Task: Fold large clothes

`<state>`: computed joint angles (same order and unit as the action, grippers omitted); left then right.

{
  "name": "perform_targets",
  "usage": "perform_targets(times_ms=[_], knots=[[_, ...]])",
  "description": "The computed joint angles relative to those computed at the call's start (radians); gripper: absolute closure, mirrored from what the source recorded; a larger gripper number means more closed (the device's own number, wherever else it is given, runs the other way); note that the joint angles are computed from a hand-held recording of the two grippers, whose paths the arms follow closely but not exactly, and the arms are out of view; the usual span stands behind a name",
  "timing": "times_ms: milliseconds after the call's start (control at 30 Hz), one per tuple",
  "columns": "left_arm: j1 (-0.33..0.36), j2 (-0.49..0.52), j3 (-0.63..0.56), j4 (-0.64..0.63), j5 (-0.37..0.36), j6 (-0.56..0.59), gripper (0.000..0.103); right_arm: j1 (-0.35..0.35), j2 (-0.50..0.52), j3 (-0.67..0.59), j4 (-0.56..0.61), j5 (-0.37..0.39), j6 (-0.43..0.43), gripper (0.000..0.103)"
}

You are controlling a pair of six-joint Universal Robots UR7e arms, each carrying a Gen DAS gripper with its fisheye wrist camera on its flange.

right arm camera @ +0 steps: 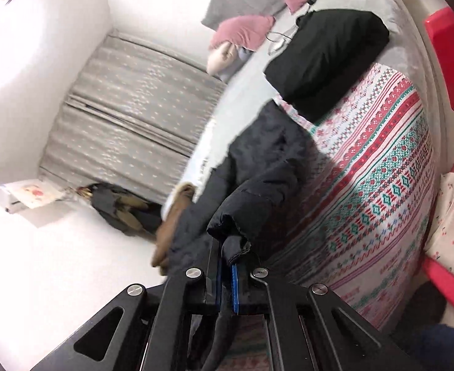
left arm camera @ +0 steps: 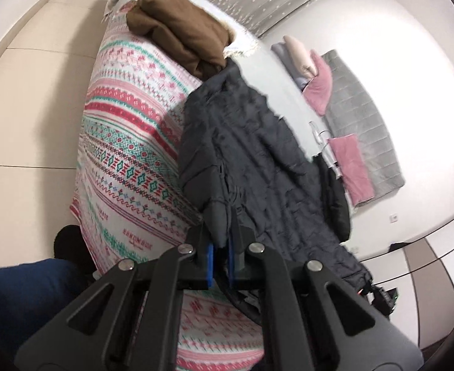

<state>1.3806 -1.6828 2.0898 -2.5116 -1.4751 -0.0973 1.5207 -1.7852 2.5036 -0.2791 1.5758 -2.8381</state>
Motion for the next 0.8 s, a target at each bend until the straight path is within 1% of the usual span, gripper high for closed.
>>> perform_targets(times_ms=[67, 200, 333, 400, 433, 500, 533, 567, 600, 633, 667, 733, 800], knots=[[-0.009, -0.039, 0.017, -0.003, -0.011, -0.003, 0.095, 0.03, -0.043, 0.032, -0.025, 0.003, 0.019, 0.099], [-0.063, -0.131, 0.066, -0.027, 0.007, -0.001, 0.096, 0.095, -0.119, 0.072, -0.053, 0.027, 0.044, 0.099], [-0.118, -0.195, 0.094, -0.075, 0.003, 0.002, 0.096, 0.219, -0.169, 0.064, -0.061, 0.104, 0.049, 0.099], [-0.131, -0.216, 0.097, -0.092, -0.009, 0.0, 0.096, 0.281, -0.187, 0.055, -0.065, 0.146, 0.046, 0.099], [-0.132, -0.218, 0.094, -0.102, -0.019, 0.002, 0.096, 0.299, -0.195, 0.051, -0.064, 0.159, 0.044, 0.099], [-0.135, -0.207, 0.095, -0.136, -0.007, 0.014, 0.096, 0.337, -0.205, 0.044, -0.071, 0.188, 0.031, 0.099], [-0.129, -0.19, 0.09, -0.147, 0.001, 0.013, 0.096, 0.343, -0.209, 0.041, -0.071, 0.197, 0.021, 0.099], [-0.122, -0.179, 0.085, -0.143, 0.003, 0.008, 0.096, 0.33, -0.212, 0.038, -0.065, 0.193, 0.025, 0.099], [-0.101, -0.144, 0.06, -0.127, -0.01, -0.012, 0.096, 0.316, -0.214, 0.036, -0.054, 0.186, 0.032, 0.099], [-0.091, -0.119, 0.041, -0.121, -0.02, -0.025, 0.096, 0.282, -0.21, 0.034, -0.044, 0.165, 0.044, 0.099], [-0.091, -0.105, 0.03, -0.123, -0.021, -0.027, 0.096, 0.258, -0.2, 0.027, -0.038, 0.148, 0.047, 0.099], [-0.106, -0.071, 0.011, -0.148, -0.009, -0.021, 0.096, 0.239, -0.178, 0.011, -0.038, 0.128, 0.044, 0.099], [-0.124, -0.053, -0.003, -0.163, 0.002, -0.019, 0.096, 0.245, -0.148, -0.019, -0.039, 0.14, 0.029, 0.099]])
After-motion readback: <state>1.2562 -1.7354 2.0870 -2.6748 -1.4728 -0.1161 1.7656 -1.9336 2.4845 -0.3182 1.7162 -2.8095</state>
